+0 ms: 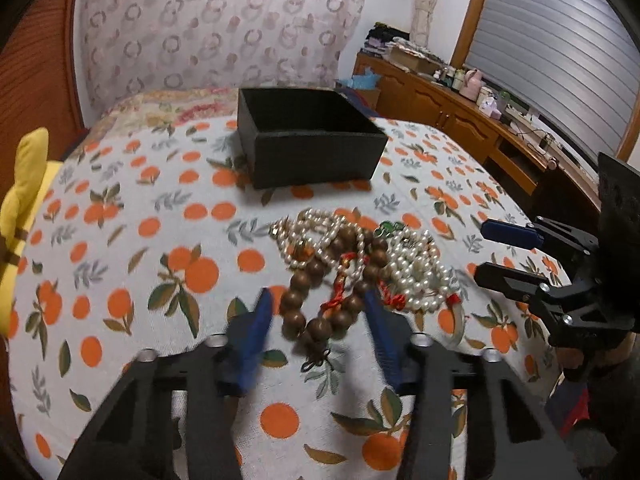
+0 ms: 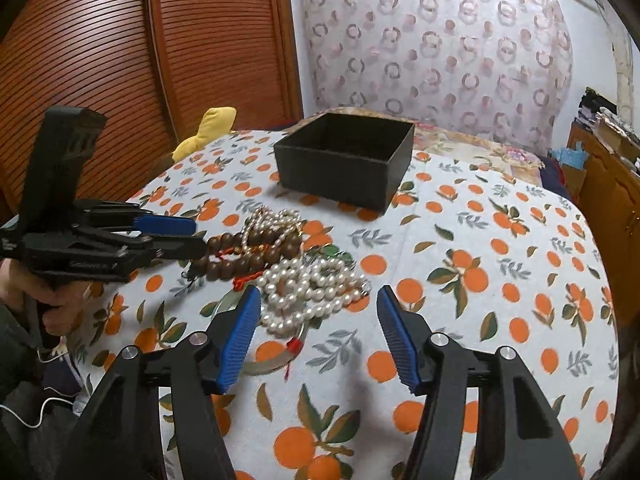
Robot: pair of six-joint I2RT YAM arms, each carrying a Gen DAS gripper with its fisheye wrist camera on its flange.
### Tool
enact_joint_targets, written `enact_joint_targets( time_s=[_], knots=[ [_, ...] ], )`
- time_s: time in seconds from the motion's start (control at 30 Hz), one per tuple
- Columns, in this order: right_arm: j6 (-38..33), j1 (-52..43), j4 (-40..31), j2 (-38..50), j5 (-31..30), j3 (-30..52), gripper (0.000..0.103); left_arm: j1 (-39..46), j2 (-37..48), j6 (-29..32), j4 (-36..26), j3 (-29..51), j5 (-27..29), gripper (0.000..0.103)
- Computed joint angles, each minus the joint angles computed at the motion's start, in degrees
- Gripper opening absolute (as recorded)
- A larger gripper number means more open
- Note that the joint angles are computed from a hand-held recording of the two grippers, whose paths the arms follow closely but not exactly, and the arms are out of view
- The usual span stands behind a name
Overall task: Organize jewelry
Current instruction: 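Grasp the brown bead bracelet with the left tool while the right tool grasps a hairpin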
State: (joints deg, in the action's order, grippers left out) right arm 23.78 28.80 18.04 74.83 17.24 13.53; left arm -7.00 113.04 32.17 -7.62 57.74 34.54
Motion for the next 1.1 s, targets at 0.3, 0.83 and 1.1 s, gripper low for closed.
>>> enact_joint_targets(
  time_s=[0.3, 0.83, 1.1],
  knots=[
    [0.4, 1.7, 0.9, 2.3, 0.5, 0.8, 0.063, -2.2, 3.2, -1.6, -0.5, 3.8, -3.9, 0.019],
    [-1.1, 1.2, 0.5, 4.2, 0.0, 3.4, 0.063, 0.7, -2.8, 0.5, -0.2, 0.2, 1.4, 0.012],
    [-2.3, 0.8, -0.2, 5.3, -0.4, 5.9, 0.062, 4.8, -10.7, 1.2, -5.0, 0.2, 8.7, 0.012]
  ],
)
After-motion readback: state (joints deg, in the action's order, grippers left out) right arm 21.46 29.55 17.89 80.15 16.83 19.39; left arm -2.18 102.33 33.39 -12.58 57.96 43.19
